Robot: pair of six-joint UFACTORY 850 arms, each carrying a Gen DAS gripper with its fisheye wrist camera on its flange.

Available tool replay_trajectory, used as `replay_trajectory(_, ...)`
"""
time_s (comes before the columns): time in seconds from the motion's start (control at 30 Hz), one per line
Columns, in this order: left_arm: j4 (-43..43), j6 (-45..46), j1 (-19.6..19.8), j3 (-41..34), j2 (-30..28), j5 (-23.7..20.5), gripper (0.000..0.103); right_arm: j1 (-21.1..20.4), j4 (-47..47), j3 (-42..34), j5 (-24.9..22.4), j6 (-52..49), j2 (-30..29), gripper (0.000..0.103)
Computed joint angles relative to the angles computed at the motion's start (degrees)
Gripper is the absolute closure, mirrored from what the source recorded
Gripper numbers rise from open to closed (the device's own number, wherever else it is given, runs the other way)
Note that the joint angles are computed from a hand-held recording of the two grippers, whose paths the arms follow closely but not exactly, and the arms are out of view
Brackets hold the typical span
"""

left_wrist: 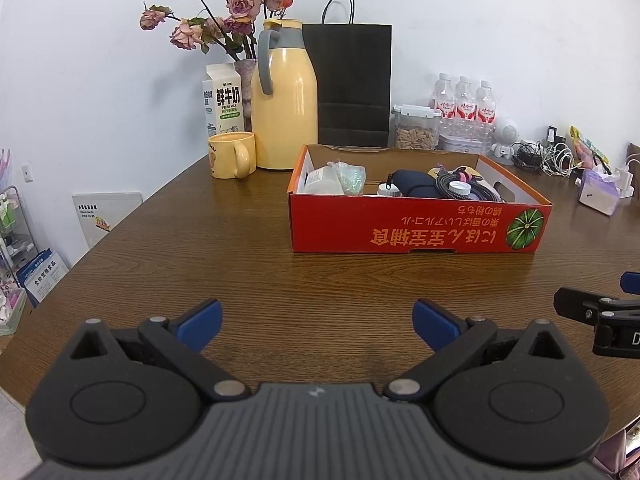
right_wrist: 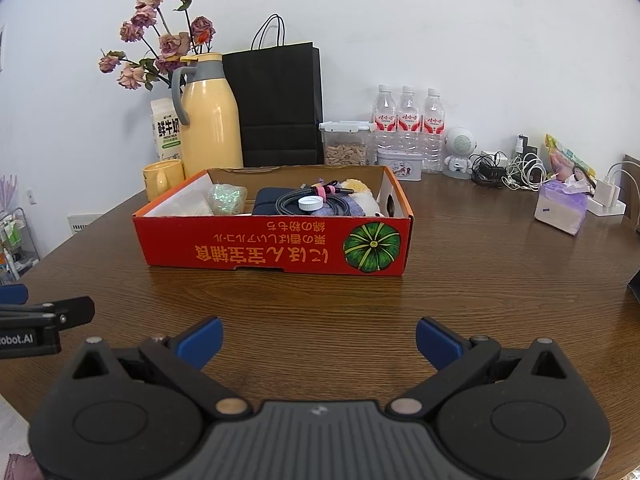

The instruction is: Organize objects

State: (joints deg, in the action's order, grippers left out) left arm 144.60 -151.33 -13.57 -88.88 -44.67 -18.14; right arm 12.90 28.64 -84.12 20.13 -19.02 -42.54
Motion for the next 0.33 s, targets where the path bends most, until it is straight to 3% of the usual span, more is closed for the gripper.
replay_trajectory(0.33,-1.43,0.98,-0.11,0.18,0.12,-0.53,0.0,0.08,0.13,-0.09,-0.04,-0.08,-0.1,0.0)
